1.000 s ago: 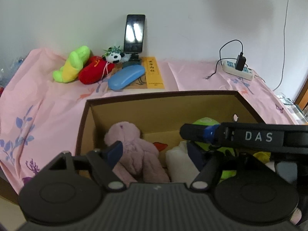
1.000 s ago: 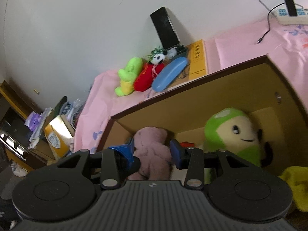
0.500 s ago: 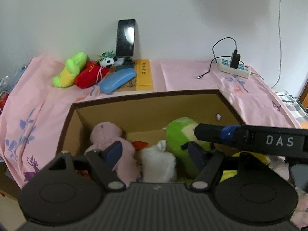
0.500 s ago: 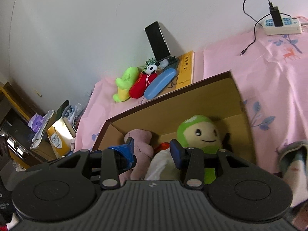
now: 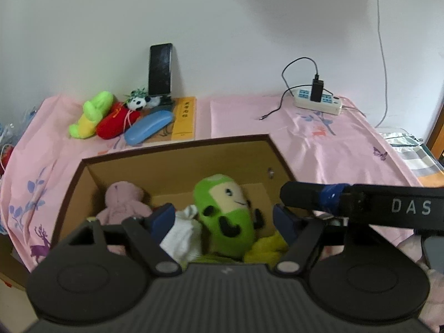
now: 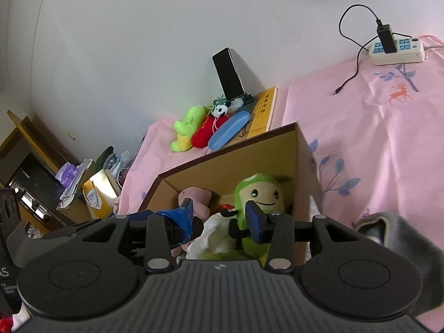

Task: Organize soft objects
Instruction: 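Grasp the grey towel from the bed with the right gripper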

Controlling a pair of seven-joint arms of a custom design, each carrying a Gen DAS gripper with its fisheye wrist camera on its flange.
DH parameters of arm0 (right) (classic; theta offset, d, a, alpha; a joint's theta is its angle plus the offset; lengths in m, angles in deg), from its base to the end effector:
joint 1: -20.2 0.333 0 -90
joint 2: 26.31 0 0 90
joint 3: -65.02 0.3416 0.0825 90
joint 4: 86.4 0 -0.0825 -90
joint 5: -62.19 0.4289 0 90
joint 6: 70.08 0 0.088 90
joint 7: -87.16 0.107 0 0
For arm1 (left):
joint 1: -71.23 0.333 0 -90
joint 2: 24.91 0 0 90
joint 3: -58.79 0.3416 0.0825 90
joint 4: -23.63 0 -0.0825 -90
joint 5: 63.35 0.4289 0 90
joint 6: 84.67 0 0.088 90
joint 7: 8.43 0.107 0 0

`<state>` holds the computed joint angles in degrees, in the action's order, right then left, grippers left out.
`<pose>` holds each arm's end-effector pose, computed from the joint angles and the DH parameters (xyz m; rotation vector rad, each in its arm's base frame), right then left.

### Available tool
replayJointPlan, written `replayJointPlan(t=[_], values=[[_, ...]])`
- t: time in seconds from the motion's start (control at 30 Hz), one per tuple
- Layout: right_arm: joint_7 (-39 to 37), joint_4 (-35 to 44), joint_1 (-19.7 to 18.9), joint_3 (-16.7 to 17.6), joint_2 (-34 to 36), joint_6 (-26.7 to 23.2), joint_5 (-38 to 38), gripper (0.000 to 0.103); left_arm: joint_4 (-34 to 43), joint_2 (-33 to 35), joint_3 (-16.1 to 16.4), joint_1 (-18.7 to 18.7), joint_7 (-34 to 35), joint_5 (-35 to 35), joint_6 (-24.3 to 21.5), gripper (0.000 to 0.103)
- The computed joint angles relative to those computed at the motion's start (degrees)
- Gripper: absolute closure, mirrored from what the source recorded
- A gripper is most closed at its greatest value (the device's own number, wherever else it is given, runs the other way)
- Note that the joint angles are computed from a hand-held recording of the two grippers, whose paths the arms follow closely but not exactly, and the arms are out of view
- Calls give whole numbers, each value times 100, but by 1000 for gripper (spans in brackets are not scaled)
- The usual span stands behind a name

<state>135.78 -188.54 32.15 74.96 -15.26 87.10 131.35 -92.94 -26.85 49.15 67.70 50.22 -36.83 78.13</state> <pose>0.6666 0.2188 0.5207 -1.5415 1.3758 -0.0230 0.6092 -0.1679 0.5622 -1.6436 1.7602 -0.8148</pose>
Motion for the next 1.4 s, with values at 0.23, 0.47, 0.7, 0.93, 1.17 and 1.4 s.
replayJointPlan(t=[0.23, 0.47, 0.7, 0.93, 1.17, 1.4], values=[[-467, -373, -148, -209, -316, -139, 338, 78, -168, -157, -158, -85, -536, 319, 85, 26], [-70, -733, -270, -493, -440, -156, 65, 78, -451, -229, -286, -209, -222, -152, 466, 27], [523, -1133, -420, -648, -548, -86, -459, 78, -541, -10, -326, -610, 1295, -1558, 694, 27], [831, -1259, -549, -698, -542, -168, -753, 78, -234, 459, -293, -900, 1642, -1590, 579, 26], [1041, -1191, -643, -696, -407, -330, -1086, 77, 232, 1031, 43, -1241, 1251, -1004, 405, 19], [1243, -993, -759, -631, -184, -458, -1377, 77, 534, 1448, 234, -1452, 1245, -890, 289, 14]])
